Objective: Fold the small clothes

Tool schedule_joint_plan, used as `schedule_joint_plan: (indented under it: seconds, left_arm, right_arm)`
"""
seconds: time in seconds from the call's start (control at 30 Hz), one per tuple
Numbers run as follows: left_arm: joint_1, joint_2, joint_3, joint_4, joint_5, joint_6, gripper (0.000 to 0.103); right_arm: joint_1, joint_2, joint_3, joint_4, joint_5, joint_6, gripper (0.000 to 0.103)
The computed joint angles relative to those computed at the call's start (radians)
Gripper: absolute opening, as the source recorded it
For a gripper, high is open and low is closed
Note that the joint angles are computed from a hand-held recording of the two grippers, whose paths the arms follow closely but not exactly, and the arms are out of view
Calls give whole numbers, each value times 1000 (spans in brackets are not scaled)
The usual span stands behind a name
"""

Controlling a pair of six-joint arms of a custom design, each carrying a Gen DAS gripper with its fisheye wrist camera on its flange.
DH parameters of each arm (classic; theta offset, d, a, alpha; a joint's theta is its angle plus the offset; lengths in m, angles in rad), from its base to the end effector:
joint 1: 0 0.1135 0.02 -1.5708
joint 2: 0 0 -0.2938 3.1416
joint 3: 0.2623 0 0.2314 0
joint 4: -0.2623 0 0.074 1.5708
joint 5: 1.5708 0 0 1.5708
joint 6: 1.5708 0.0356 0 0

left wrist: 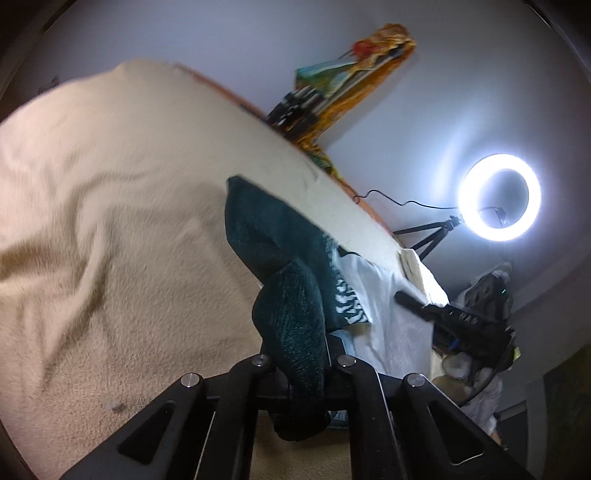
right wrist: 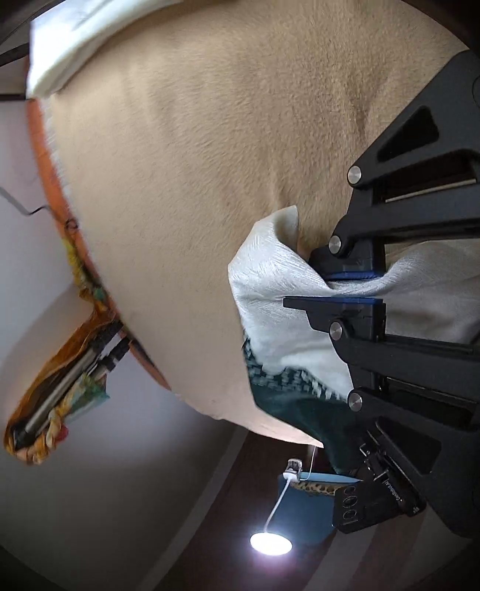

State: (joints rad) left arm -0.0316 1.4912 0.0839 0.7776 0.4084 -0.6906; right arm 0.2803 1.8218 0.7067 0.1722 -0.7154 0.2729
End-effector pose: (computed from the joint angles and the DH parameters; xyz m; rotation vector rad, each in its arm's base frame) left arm 0.1779 -0.0198 0.1328 -0.5058 2.2147 -0.8437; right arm 0.2861 0.1067 0.1422 -0.3136 2.5064 1.1240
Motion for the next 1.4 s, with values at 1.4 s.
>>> schedule_joint_plan:
  seconds: [1.4]
  left_arm:
    - [-596,664,1334,-434,-340,-15,2]
  right_arm:
    - [-709,362,959,-852,-197,-682,7]
